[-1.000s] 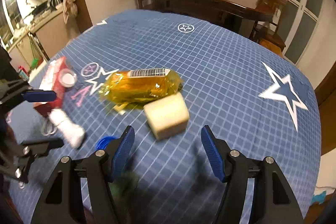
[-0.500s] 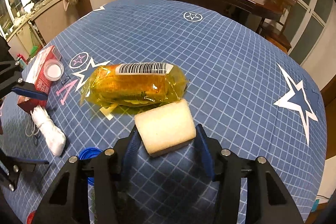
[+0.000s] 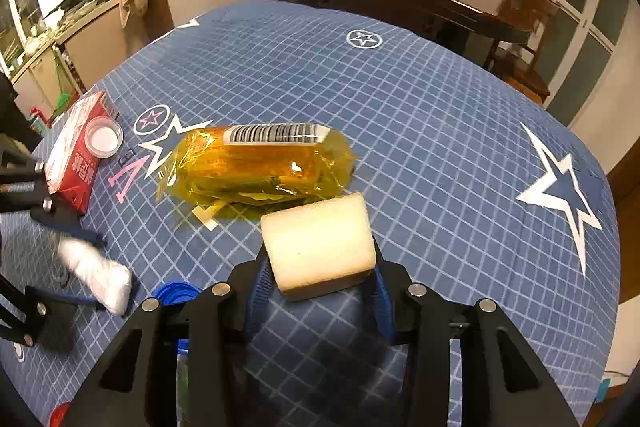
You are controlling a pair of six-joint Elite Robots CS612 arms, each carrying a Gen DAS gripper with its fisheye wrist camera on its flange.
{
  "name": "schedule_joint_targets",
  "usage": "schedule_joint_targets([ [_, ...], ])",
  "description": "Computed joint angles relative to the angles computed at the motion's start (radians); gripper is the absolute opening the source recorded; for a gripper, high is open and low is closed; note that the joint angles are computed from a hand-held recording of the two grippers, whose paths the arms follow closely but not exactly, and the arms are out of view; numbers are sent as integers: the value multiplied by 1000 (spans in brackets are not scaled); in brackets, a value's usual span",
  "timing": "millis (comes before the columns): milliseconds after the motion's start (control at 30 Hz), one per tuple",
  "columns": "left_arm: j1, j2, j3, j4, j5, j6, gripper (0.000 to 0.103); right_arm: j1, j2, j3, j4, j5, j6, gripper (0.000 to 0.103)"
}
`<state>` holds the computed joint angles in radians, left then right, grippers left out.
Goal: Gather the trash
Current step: 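Grasp the white cord bundle with the left tool while the right tool grasps the cream sponge, then lift the cord bundle and sponge and carry both tools over the green bin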
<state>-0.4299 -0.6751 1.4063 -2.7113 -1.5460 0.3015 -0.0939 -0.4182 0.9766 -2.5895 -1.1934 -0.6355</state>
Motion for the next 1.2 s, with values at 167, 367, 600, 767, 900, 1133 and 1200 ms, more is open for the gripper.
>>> schedule_joint_targets([
  [167,-16,-21,77,-102,37,-65,30,-13,-33,65,-86,13,35,44],
  [367,-22,-61,167,-251,85,-240,29,-32,-106,209,-269,37,94,44],
  [600,-56,-118,292,-480,191,-411,29,-61,-195,413,-555,60,241,44],
  [767,-99,-135,342,-614,266,-502,29,-80,-249,566,-794,55,353,44],
  [900,-124,-122,350,-724,294,-547,29,-88,-279,665,-971,20,409,44],
  [1133,-186,-94,363,-887,417,-614,29,-105,-328,813,-1211,-41,458,44],
  [1200,-203,-89,364,-913,455,-622,29,-115,-344,850,-1241,-39,466,45],
])
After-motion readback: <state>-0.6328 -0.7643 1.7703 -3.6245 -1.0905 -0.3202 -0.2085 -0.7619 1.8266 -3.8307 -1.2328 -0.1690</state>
